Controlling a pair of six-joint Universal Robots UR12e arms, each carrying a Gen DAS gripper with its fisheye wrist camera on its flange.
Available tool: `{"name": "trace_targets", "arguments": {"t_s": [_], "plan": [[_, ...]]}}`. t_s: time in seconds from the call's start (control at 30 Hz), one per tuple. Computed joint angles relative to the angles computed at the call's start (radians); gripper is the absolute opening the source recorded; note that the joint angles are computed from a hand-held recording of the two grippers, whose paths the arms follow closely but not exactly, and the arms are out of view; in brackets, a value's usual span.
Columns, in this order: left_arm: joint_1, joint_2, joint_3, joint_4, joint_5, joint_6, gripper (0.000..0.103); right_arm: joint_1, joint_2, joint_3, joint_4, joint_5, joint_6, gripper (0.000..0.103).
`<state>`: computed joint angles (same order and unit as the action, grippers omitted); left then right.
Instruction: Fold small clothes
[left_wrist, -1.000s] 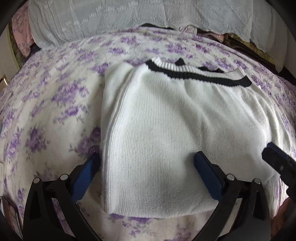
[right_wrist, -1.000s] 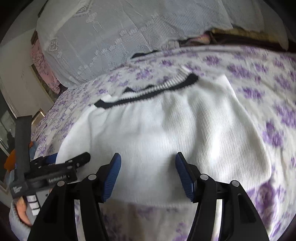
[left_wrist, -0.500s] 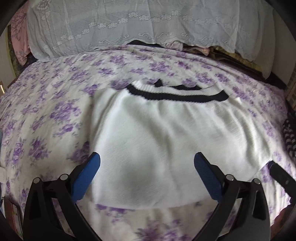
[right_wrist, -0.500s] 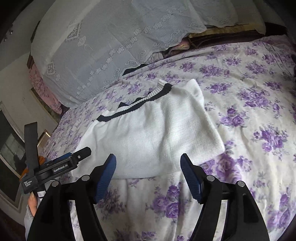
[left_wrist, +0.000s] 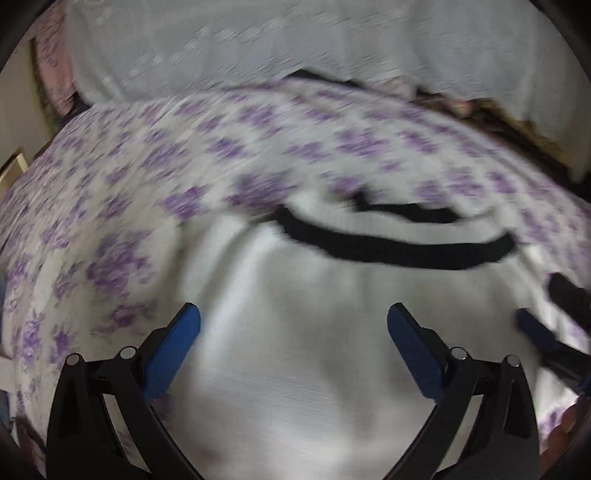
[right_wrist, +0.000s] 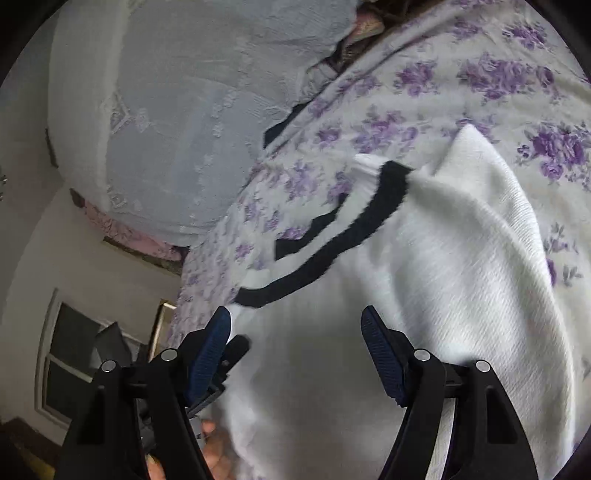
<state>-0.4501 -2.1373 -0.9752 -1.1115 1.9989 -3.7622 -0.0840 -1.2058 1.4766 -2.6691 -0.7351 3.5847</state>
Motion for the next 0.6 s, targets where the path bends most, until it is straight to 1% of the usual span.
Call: {"name": "trace_targets", "arguments": {"t_s": [0.03,0.07,0.1,0.13,0.17,0.2,0.23,0.27,0.3,0.33,0.37,0.4,0.43,0.47,0.5,0.53,0.57,0.6], "plan": [[0.018,0.009,-0.017,-0.025,-0.015,-0.013,0.099,-0.011,-0.001,0.006,-0.013,0.001,-0.006,0.053],[0.041,0.028,-0.045,-0.008,-0.071,-0.02,0.099,-0.021,-0.007,0.012,-0.022,-0.013,-0.01,0.052],[0.067,0.057,-0.098,0.051,-0.169,-0.057,0.099,-0.026,-0.015,0.015,-0.035,-0.058,-0.007,0.052],[0.09,0.079,-0.145,0.115,-0.246,-0.093,0.099,-0.03,-0.029,0.018,-0.043,-0.145,-0.002,0.055],[0.102,0.088,-0.162,0.137,-0.281,-0.118,0.099,-0.03,-0.037,0.019,-0.051,-0.224,0.011,0.064],[0.103,0.09,-0.16,0.139,-0.274,-0.127,0.099,-0.035,-0.045,0.026,-0.08,-0.262,0.031,0.067],[0.093,0.085,-0.143,0.124,-0.225,-0.127,0.099,-0.032,-0.039,0.023,-0.12,-0.259,0.057,0.067],[0.079,0.077,-0.122,0.108,-0.159,-0.125,0.098,-0.03,-0.029,0.013,-0.143,-0.213,0.068,0.067],[0.068,0.07,-0.105,0.121,-0.127,-0.099,0.098,-0.028,-0.019,-0.002,-0.152,-0.141,0.055,0.067],[0.063,0.065,-0.097,0.16,-0.136,-0.066,0.098,-0.017,-0.01,-0.021,-0.142,-0.11,0.023,0.067],[0.063,0.061,-0.09,0.195,-0.168,-0.044,0.098,0.0,0.002,-0.048,-0.116,-0.082,-0.03,0.067],[0.064,0.052,-0.076,0.227,-0.215,-0.019,0.098,0.016,0.016,-0.076,-0.087,-0.058,-0.074,0.07],[0.065,0.038,-0.054,0.234,-0.252,0.005,0.098,0.033,0.035,-0.108,-0.054,-0.032,-0.112,0.072],[0.064,0.022,-0.03,0.222,-0.27,0.027,0.098,0.046,0.054,-0.132,-0.029,-0.014,-0.128,0.075],[0.063,-0.002,0.006,0.189,-0.274,0.055,0.098,0.056,0.075,-0.154,-0.01,-0.009,-0.125,0.076],[0.061,-0.027,0.043,0.139,-0.256,0.07,0.098,0.063,0.084,-0.162,0.002,-0.018,-0.107,0.076],[0.058,-0.056,0.09,0.047,-0.205,0.063,0.098,0.064,0.093,-0.163,0.014,-0.035,-0.075,0.076],[0.058,-0.074,0.116,-0.029,-0.162,0.038,0.098,0.056,0.1,-0.155,0.003,-0.041,-0.032,0.073]]}}
